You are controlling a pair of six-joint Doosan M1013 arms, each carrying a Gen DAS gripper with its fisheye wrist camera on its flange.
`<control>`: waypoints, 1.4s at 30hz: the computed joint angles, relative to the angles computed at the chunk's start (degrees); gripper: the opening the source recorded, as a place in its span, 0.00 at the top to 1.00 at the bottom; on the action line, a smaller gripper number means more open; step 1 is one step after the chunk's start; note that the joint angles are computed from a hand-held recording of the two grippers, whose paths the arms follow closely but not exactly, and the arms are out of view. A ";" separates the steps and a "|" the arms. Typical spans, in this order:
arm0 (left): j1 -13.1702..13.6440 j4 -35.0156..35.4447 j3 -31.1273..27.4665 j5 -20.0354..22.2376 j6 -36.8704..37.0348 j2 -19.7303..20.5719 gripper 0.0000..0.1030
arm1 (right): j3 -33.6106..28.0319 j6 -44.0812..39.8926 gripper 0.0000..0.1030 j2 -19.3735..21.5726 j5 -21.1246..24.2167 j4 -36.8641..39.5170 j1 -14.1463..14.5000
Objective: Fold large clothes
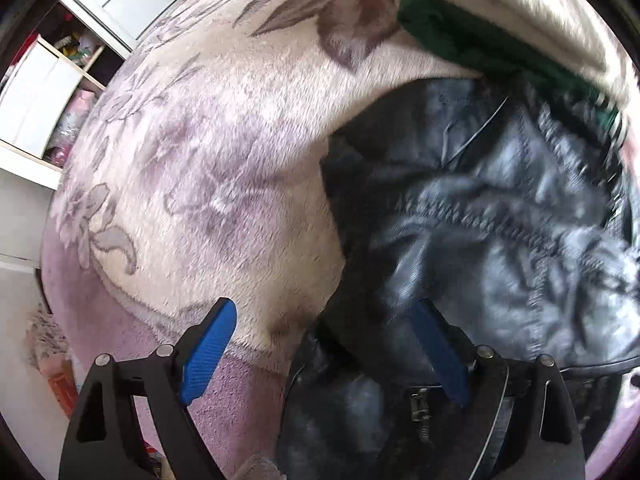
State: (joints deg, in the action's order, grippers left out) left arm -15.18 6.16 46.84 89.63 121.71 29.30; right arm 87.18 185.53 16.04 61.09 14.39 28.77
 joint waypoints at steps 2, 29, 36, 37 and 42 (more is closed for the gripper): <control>-0.31 2.06 0.81 -1.48 -0.76 0.35 0.12 | 0.13 -6.48 0.60 1.79 -2.72 5.69 -0.19; 2.05 -3.10 -5.25 3.11 -3.08 4.29 0.00 | -3.13 9.23 0.44 3.30 8.93 -1.82 1.52; 0.81 3.41 3.53 -3.88 -5.18 -6.77 0.00 | -3.40 -0.98 0.42 -0.10 9.39 1.29 2.62; 0.29 4.78 5.68 -4.69 -5.45 -8.96 0.00 | -3.36 -1.92 0.42 -0.99 10.46 1.38 3.24; -6.05 13.70 19.47 -7.73 -5.81 -21.22 0.00 | -1.87 -2.18 0.42 -5.53 15.10 -0.22 6.16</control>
